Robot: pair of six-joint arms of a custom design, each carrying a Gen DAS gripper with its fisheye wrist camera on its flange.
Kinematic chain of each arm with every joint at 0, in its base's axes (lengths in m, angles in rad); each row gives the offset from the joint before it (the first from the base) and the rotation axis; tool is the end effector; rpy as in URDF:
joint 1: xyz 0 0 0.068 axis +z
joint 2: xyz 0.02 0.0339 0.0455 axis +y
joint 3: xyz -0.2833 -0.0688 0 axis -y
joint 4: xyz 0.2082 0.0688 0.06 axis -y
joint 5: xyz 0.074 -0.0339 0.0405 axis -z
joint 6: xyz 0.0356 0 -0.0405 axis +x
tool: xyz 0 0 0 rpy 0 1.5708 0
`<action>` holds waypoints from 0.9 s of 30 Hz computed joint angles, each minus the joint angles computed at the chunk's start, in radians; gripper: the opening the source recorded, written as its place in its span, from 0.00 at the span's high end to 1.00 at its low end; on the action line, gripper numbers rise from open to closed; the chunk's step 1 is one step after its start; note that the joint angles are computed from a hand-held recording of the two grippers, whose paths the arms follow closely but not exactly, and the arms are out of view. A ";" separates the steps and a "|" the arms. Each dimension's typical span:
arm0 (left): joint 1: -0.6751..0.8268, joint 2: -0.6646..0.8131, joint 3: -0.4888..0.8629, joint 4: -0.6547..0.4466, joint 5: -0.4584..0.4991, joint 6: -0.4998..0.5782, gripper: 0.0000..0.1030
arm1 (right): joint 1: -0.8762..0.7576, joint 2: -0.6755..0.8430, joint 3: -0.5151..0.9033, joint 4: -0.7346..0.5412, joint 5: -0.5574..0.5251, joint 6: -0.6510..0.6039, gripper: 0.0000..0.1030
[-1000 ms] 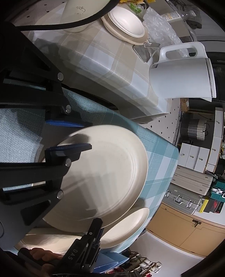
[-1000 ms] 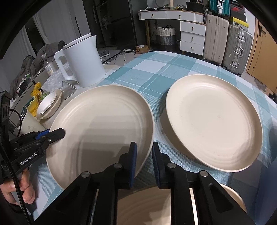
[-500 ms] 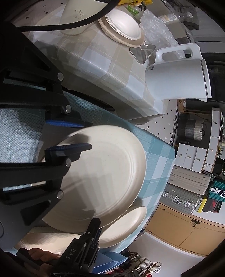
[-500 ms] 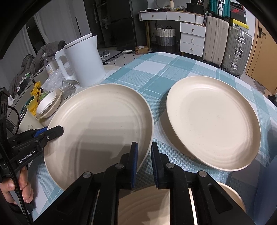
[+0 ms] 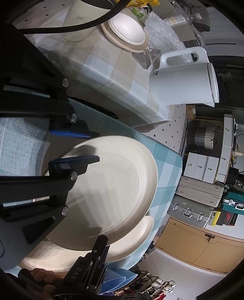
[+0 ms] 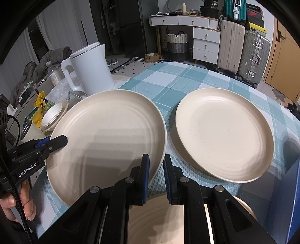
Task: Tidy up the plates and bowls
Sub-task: 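Lift the cream plate by its rim with the right tool, tilting it up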
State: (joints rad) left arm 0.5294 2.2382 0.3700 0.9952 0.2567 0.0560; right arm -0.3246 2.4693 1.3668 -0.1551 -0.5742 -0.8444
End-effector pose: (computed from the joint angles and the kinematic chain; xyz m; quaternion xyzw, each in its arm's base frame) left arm 0.2302 0.1242 0.0363 -0.1760 0.9163 -0.0173 0.3593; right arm 0.4053 -0.1160 0.0324 -0.2861 0.9042 0.1507 0.2791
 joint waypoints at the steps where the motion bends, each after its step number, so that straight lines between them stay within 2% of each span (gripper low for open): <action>1: -0.002 -0.005 -0.005 0.003 0.000 -0.001 0.86 | -0.003 -0.004 -0.003 0.002 -0.002 -0.001 0.85; 27: -0.089 -0.138 -0.133 0.055 -0.008 -0.015 0.86 | -0.114 -0.088 -0.029 -0.067 -0.053 -0.055 0.85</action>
